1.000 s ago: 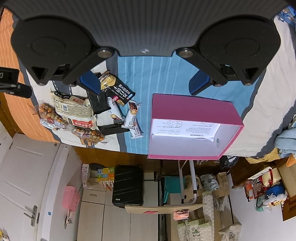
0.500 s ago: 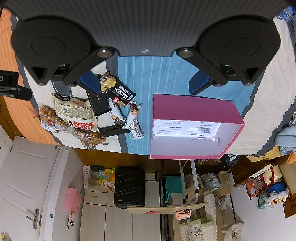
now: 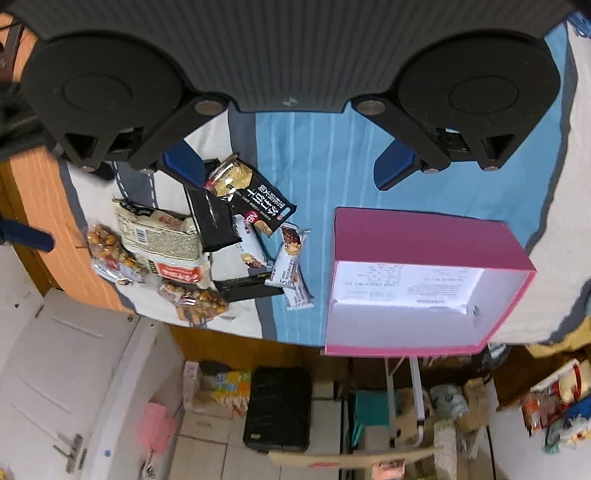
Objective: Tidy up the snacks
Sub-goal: 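Lower the left tool onto the black-and-gold cracker pack and close it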
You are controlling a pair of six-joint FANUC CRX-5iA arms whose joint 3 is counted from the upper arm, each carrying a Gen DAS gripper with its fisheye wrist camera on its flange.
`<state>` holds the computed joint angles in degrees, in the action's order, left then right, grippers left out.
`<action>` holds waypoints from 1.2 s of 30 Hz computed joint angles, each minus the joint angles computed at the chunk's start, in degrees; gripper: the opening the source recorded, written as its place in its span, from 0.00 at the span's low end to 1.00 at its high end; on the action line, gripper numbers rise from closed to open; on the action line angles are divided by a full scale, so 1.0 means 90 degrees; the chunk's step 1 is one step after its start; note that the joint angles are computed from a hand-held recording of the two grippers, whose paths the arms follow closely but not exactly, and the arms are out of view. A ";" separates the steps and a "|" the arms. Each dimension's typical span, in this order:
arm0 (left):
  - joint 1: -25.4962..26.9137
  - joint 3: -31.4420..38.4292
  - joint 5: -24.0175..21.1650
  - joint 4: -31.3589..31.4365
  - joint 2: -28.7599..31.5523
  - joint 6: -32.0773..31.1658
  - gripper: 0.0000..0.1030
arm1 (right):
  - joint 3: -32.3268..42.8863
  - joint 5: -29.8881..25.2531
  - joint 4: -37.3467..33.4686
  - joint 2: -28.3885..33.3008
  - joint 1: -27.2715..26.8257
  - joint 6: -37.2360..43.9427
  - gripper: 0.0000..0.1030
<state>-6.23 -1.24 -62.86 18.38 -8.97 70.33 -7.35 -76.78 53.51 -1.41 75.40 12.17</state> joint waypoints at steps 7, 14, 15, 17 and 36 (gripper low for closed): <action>-0.0426 0.0766 -0.0192 -0.0058 0.1365 0.0505 0.96 | -0.0212 0.1847 -0.0824 0.0122 -0.0669 0.1423 0.91; -0.0375 0.0090 0.0223 0.0807 0.1878 0.0713 0.89 | -0.0429 0.2459 -0.1196 0.0643 -0.1214 0.2448 0.77; -0.0368 -0.0014 0.0286 0.0908 0.1911 0.0651 0.88 | -0.0439 0.2502 -0.1270 0.0670 -0.1243 0.2452 0.77; -0.0377 -0.0169 0.0413 0.1061 0.1966 0.0461 0.84 | -0.0428 0.2609 -0.1516 0.0713 -0.1337 0.2570 0.76; -0.0433 -0.1644 0.1586 0.2990 0.1766 -0.0314 0.54 | -0.0542 0.2521 -0.0906 0.0995 -0.1287 0.2158 0.57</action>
